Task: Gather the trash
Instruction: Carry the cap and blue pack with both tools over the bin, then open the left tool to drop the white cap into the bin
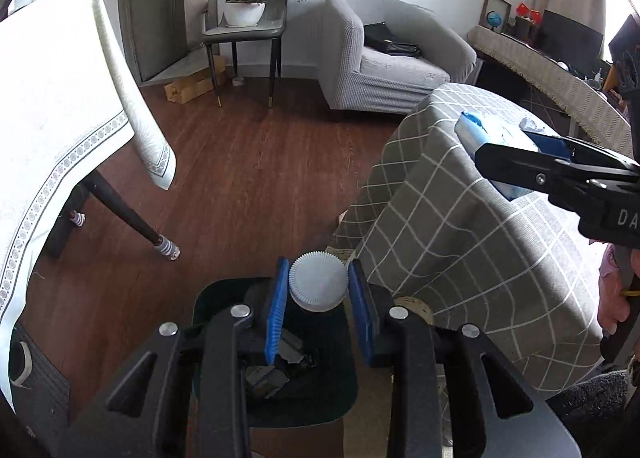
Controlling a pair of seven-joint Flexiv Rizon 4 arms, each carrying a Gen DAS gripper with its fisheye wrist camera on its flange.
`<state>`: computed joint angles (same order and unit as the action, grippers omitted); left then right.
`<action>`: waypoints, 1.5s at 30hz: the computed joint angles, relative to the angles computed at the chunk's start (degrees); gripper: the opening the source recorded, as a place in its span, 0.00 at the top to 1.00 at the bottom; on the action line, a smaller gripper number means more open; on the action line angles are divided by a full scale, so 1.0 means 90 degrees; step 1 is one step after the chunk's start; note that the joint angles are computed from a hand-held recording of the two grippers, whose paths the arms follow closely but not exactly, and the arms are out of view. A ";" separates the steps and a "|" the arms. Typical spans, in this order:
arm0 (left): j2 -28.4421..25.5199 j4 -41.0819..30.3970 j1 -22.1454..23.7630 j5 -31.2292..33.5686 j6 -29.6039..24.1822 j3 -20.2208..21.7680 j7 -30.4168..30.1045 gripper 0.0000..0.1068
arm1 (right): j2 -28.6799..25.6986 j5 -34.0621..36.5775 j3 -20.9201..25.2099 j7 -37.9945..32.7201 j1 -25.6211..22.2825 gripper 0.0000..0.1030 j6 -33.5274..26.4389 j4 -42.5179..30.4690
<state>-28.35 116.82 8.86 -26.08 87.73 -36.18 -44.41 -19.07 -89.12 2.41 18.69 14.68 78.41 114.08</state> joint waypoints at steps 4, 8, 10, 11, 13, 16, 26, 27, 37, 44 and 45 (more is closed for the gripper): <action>-0.0063 -0.0126 -0.0325 0.0117 -0.0266 0.0663 -0.0100 0.70 | -0.0302 0.0369 0.0007 -0.0374 0.0178 0.28 0.0058 -0.0280; -0.0149 -0.0315 -0.0748 0.0189 -0.0674 0.1390 -0.0187 0.70 | -0.0536 0.0817 -0.0105 -0.0752 0.0454 0.28 0.0058 -0.0510; -0.0206 -0.0375 -0.0865 0.0165 -0.0881 0.1625 -0.0196 0.70 | -0.0635 0.1003 -0.0181 -0.0894 0.0577 0.28 0.0097 -0.0610; -0.0237 -0.0397 -0.0893 0.0138 -0.0981 0.1699 -0.0175 0.70 | -0.0670 0.1063 -0.0228 -0.0935 0.0637 0.28 0.0123 -0.0643; -0.0304 -0.0446 -0.1035 0.0170 -0.1107 0.1946 -0.0191 0.70 | -0.0750 0.1193 -0.0310 -0.1035 0.0746 0.28 0.0176 -0.0725; -0.0438 -0.0559 -0.1266 0.0343 -0.1238 0.2335 -0.0268 0.70 | -0.0864 0.1396 -0.0421 -0.1181 0.0916 0.28 0.0221 -0.0859; -0.0805 -0.0817 -0.1445 0.0771 -0.1712 0.2834 -0.0435 0.70 | -0.1226 0.2407 -0.0720 -0.1974 0.1413 0.28 0.0316 -0.1215; -0.0837 -0.0829 -0.1423 0.0786 -0.1726 0.2838 -0.0413 0.70 | -0.1261 0.2526 -0.0743 -0.2069 0.1461 0.28 0.0315 -0.1246; -0.0844 -0.0845 -0.1333 0.0801 -0.1820 0.2874 -0.0394 0.57 | -0.1570 0.3771 -0.0933 -0.3001 0.1861 0.28 0.0312 -0.1447; -0.0701 -0.0707 -0.1062 0.0500 -0.1673 0.2565 -0.0151 0.45 | -0.1783 0.4785 -0.0801 -0.3795 0.1926 0.28 0.0151 -0.1574; -0.0678 -0.0691 -0.1028 0.0450 -0.1648 0.2523 -0.0102 0.45 | -0.1813 0.4906 -0.0800 -0.3886 0.1948 0.28 0.0131 -0.1601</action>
<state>-34.45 110.60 -0.39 -22.03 72.90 -13.48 -45.33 -35.39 -44.97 -4.80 -16.29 32.21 79.59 99.67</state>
